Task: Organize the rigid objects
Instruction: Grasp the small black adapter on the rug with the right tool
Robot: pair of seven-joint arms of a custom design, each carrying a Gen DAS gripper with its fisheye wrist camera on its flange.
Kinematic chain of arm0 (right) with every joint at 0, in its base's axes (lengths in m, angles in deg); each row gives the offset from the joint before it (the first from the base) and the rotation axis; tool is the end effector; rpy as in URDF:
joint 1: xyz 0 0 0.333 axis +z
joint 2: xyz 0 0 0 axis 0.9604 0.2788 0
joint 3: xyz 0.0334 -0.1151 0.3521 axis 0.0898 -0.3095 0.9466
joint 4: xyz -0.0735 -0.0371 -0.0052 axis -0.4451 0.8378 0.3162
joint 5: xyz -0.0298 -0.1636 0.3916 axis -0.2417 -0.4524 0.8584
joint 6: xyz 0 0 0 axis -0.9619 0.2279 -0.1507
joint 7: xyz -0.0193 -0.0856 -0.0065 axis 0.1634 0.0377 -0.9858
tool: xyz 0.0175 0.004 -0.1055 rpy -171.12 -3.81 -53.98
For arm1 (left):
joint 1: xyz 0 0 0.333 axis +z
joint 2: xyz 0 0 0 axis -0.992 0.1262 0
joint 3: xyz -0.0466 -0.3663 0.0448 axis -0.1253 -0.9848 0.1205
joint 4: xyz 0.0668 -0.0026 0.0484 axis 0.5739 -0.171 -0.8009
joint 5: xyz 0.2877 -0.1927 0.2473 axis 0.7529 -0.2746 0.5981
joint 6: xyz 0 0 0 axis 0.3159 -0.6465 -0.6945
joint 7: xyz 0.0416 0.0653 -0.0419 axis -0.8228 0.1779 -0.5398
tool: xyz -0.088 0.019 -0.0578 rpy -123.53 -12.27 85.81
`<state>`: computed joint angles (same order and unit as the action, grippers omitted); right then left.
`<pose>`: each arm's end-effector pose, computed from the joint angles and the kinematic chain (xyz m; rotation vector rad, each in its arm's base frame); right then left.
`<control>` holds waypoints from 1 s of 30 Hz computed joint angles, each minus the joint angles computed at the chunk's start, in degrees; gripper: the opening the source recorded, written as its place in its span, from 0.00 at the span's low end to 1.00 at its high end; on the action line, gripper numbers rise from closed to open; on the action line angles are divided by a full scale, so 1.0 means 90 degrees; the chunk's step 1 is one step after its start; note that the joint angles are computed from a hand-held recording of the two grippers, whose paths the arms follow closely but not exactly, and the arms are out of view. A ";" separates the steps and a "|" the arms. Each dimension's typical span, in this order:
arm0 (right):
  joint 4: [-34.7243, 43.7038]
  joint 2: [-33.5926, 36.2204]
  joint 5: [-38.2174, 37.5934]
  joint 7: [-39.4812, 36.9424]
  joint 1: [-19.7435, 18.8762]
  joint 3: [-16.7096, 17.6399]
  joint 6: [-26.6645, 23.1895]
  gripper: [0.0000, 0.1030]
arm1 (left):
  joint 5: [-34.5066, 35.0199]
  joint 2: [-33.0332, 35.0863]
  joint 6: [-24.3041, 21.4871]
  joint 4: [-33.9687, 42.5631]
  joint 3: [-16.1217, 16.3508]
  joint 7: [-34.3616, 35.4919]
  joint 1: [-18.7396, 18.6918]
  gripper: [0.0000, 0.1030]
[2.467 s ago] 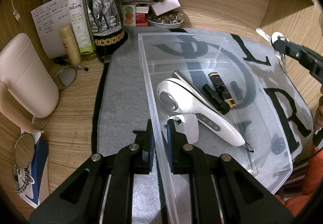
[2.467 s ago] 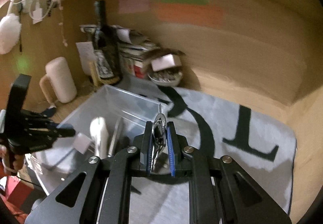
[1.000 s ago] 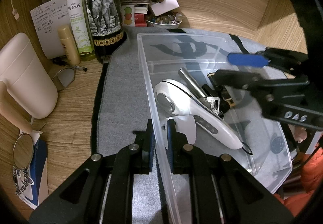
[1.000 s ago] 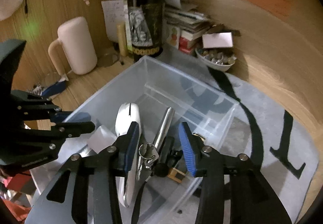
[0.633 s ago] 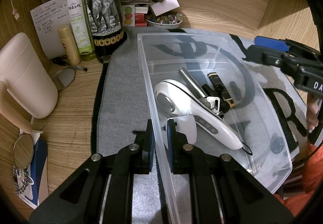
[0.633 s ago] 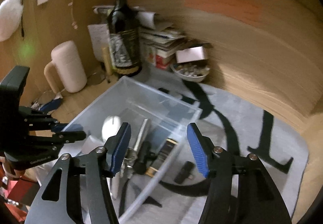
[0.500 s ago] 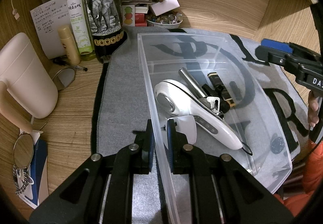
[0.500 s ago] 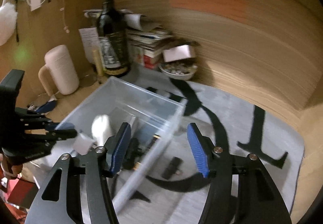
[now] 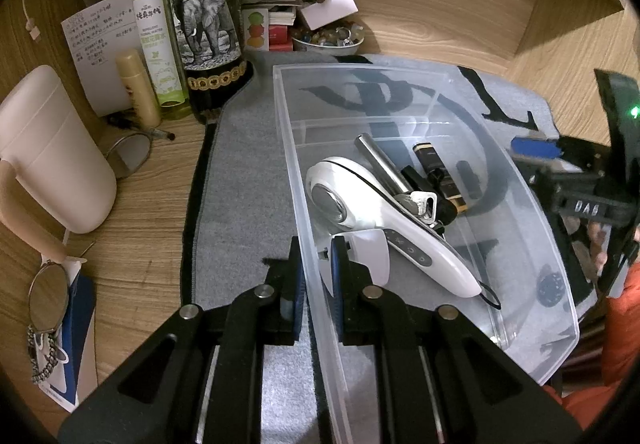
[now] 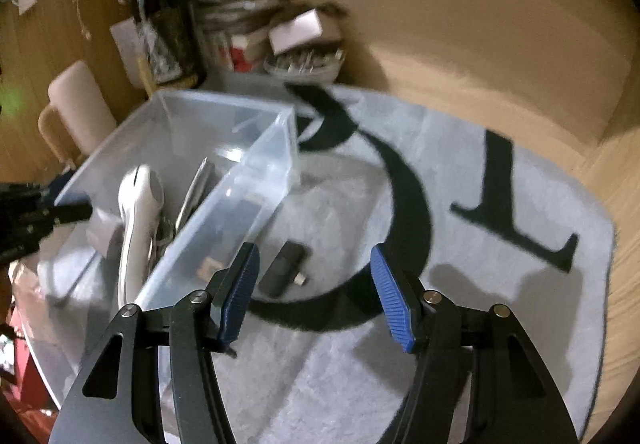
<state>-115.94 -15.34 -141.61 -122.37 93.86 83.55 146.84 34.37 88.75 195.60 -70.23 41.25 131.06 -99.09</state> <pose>0.4330 0.2798 0.3398 -1.9473 1.6314 -0.5471 0.4577 -0.2565 0.3349 -1.5206 2.2925 -0.8220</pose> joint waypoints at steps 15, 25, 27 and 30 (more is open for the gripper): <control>0.0229 0.0700 0.0908 -0.1232 0.0497 -0.0445 0.0138 0.52 | -0.0073 -0.0012 -0.0006 -0.0004 0.0166 0.0046 -0.0190 0.11; 0.0293 0.0680 0.0370 -0.0787 0.0389 -0.0341 -0.0028 0.27 | -0.0111 -0.0012 -0.0007 0.0000 0.0249 0.0067 -0.0283 0.11; 0.0284 0.0660 0.0369 -0.0782 0.0343 -0.0318 -0.0009 0.23 | -0.0121 -0.0013 -0.0010 0.0000 0.0282 0.0080 -0.0318 0.11; 0.0236 0.0524 0.0158 -0.0548 0.0327 -0.0280 -0.0113 0.23 | -0.0130 -0.0012 -0.0009 0.0000 0.0279 0.0085 -0.0318 0.11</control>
<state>-113.82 -10.63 -140.19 -127.31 96.80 81.03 145.82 33.20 88.64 195.52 -70.23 43.77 131.82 -101.95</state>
